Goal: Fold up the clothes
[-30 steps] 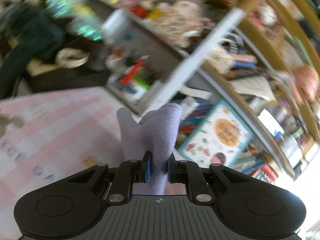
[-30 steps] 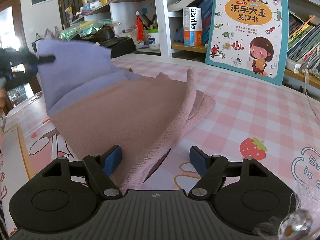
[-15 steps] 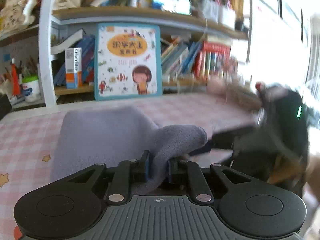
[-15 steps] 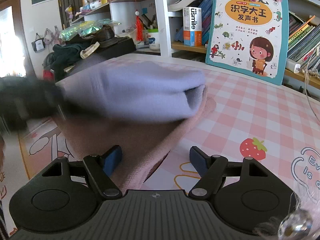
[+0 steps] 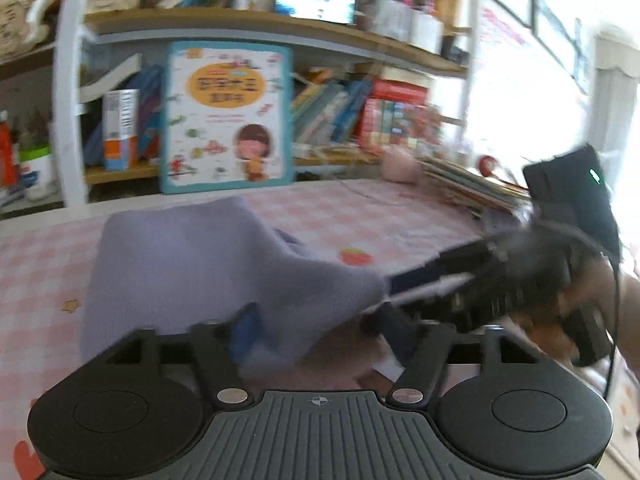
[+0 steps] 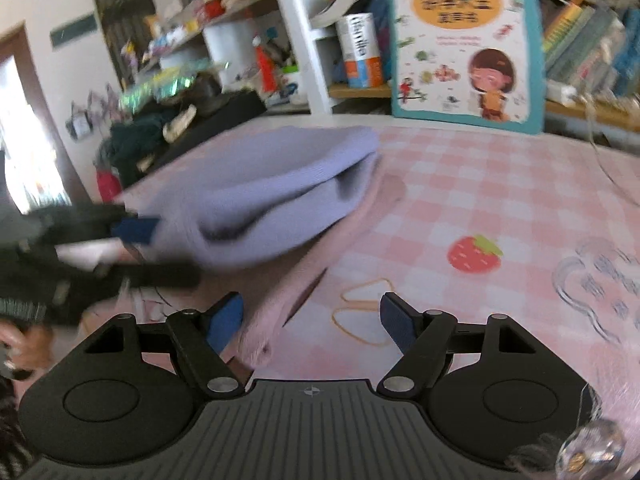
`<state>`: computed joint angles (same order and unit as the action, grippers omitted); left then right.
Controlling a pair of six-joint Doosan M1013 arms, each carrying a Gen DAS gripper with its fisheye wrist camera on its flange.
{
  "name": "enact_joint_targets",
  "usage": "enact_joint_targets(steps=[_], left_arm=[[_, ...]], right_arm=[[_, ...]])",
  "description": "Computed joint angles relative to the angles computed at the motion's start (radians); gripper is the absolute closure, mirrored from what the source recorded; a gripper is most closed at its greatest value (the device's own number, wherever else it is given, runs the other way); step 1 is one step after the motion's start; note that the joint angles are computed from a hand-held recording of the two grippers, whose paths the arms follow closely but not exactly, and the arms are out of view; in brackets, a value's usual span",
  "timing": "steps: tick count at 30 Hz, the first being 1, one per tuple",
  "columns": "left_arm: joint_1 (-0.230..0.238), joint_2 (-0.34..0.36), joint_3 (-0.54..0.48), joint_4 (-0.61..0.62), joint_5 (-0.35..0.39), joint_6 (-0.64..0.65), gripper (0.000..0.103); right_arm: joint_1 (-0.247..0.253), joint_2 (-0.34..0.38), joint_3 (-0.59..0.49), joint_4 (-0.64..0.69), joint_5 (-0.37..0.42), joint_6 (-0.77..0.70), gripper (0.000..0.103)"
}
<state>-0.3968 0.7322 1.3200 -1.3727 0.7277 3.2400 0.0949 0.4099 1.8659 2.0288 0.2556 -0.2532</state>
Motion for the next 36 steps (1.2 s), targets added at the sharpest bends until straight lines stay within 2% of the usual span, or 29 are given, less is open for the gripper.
enact_joint_targets(steps=[3,5,6,9,13,15,17,20,21,24,25,26,27,29,30,33,36], left_arm=[[0.016,0.02,-0.028,0.036,0.077,-0.103,0.03],[0.033,0.055,-0.077,0.073,0.146,-0.261,0.03],[0.04,0.069,-0.093,0.065,0.175,-0.309,0.03],[0.05,0.07,-0.1,0.048,0.211,-0.347,0.03],[0.079,0.052,-0.07,-0.095,0.242,-0.265,0.03],[0.093,0.044,-0.056,-0.17,0.216,-0.219,0.03],[0.095,0.041,-0.056,-0.185,0.151,-0.203,0.031],[0.087,0.05,-0.068,-0.117,0.092,-0.226,0.036],[0.084,0.053,-0.072,-0.093,0.072,-0.235,0.039],[0.081,0.047,-0.045,-0.131,0.051,-0.127,0.039],[0.081,0.047,-0.043,-0.13,0.049,-0.13,0.039],[0.081,0.047,-0.042,-0.128,0.047,-0.133,0.039],[0.08,0.048,-0.043,-0.122,0.039,-0.145,0.039],[0.081,0.05,-0.046,-0.115,0.039,-0.154,0.039],[0.081,0.051,-0.048,-0.111,0.039,-0.159,0.039],[0.085,0.058,-0.059,-0.1,0.066,-0.179,0.038],[0.083,0.056,-0.055,-0.097,0.057,-0.165,0.037]], right_arm=[[-0.002,-0.025,0.022,0.061,-0.021,-0.032,0.03],[0.0,-0.036,0.032,0.131,-0.017,-0.085,0.03],[-0.004,-0.039,0.036,0.154,0.01,-0.087,0.03],[-0.02,-0.035,0.039,0.188,0.125,-0.026,0.029],[-0.026,-0.013,0.016,0.181,0.212,0.073,0.031],[-0.029,0.001,0.001,0.158,0.254,0.128,0.033],[-0.026,0.013,-0.014,0.149,0.268,0.157,0.033],[-0.011,0.033,-0.043,0.13,0.244,0.187,0.043],[-0.004,0.04,-0.054,0.107,0.22,0.205,0.05],[0.017,0.046,-0.072,0.045,0.146,0.213,0.087],[0.024,0.045,-0.076,0.027,0.123,0.204,0.09],[0.033,0.044,-0.078,0.021,0.1,0.183,0.092],[0.034,0.04,-0.069,0.067,0.114,0.13,0.092],[0.03,0.03,-0.038,0.205,0.185,0.001,0.093],[0.031,0.032,-0.035,0.212,0.176,0.0,0.094],[0.04,0.048,-0.053,0.105,0.078,0.135,0.094],[0.04,0.06,-0.055,0.099,0.077,0.165,0.094]])
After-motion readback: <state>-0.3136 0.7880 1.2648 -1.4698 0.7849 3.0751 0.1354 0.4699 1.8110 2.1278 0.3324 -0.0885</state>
